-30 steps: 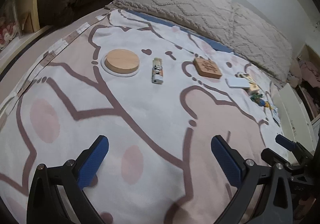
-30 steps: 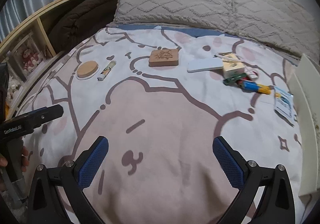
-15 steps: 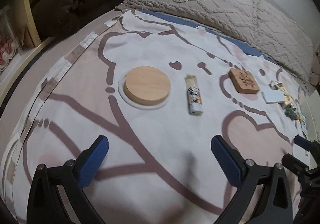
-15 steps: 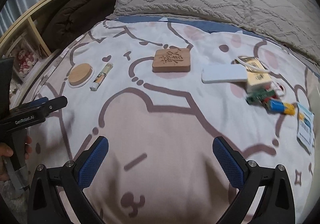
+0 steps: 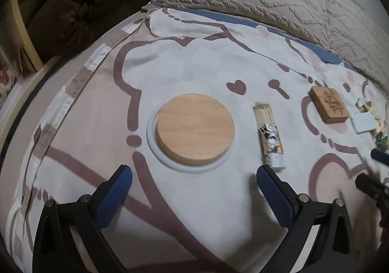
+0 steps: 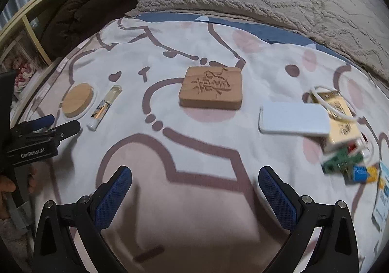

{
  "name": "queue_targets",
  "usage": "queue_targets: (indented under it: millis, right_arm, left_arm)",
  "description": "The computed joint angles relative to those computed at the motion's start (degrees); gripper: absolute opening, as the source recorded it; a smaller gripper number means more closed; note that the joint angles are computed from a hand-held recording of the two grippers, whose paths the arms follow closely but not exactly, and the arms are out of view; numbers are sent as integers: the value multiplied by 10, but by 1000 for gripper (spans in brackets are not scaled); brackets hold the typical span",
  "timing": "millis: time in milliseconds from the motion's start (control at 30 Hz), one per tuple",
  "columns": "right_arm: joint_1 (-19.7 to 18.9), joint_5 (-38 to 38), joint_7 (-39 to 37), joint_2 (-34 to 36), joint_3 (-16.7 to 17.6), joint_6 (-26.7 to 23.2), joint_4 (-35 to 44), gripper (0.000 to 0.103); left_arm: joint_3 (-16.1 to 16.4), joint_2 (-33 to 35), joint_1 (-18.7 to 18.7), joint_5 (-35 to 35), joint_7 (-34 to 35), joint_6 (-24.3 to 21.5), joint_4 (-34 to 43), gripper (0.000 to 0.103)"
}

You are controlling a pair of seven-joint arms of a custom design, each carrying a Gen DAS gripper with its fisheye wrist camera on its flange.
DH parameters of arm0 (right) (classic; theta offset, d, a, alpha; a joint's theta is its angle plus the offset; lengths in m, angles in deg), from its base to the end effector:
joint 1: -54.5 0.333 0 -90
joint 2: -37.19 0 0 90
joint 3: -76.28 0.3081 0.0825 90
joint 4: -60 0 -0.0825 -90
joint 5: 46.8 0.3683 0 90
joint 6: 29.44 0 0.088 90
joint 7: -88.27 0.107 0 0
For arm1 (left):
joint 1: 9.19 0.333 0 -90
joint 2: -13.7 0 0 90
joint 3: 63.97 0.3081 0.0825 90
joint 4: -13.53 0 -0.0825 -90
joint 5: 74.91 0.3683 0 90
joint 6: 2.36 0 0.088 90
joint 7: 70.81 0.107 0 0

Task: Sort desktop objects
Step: 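Move the left tool to the round wooden coaster and the right tool to the carved wooden block, then close the left gripper on the coaster's clear ring while the right gripper grasps the carved block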

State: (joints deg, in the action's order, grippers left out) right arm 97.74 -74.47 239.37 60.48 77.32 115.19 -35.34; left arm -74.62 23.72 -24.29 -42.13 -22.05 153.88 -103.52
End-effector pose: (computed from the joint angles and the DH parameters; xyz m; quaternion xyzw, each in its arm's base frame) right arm 0.4890 0.4809 0.4208 -0.6908 0.6664 -0.1446 0.2404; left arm 0.5368 -0.2767 0.4130 -0.6104 0.7354 -0.2092 0.2067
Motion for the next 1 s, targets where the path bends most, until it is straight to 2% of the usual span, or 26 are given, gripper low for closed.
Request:
queue_targets:
  millis: [200, 467, 767, 1000]
  right_arm:
    - [-2, 3, -29, 38, -9, -12, 48, 103]
    - [0, 0, -55, 84, -31, -41, 113, 103]
    - [2, 10, -76, 144, -51, -59, 196, 103]
    - [2, 27, -66, 153, -62, -41, 192, 103]
  left_arm:
    - [11, 26, -11, 45, -20, -11, 27, 103]
    - [15, 55, -21, 58, -22, -36, 64, 103]
    - [19, 63, -23, 56, -16, -40, 76, 103]
    - [20, 63, -21, 56, -18, -33, 75, 103]
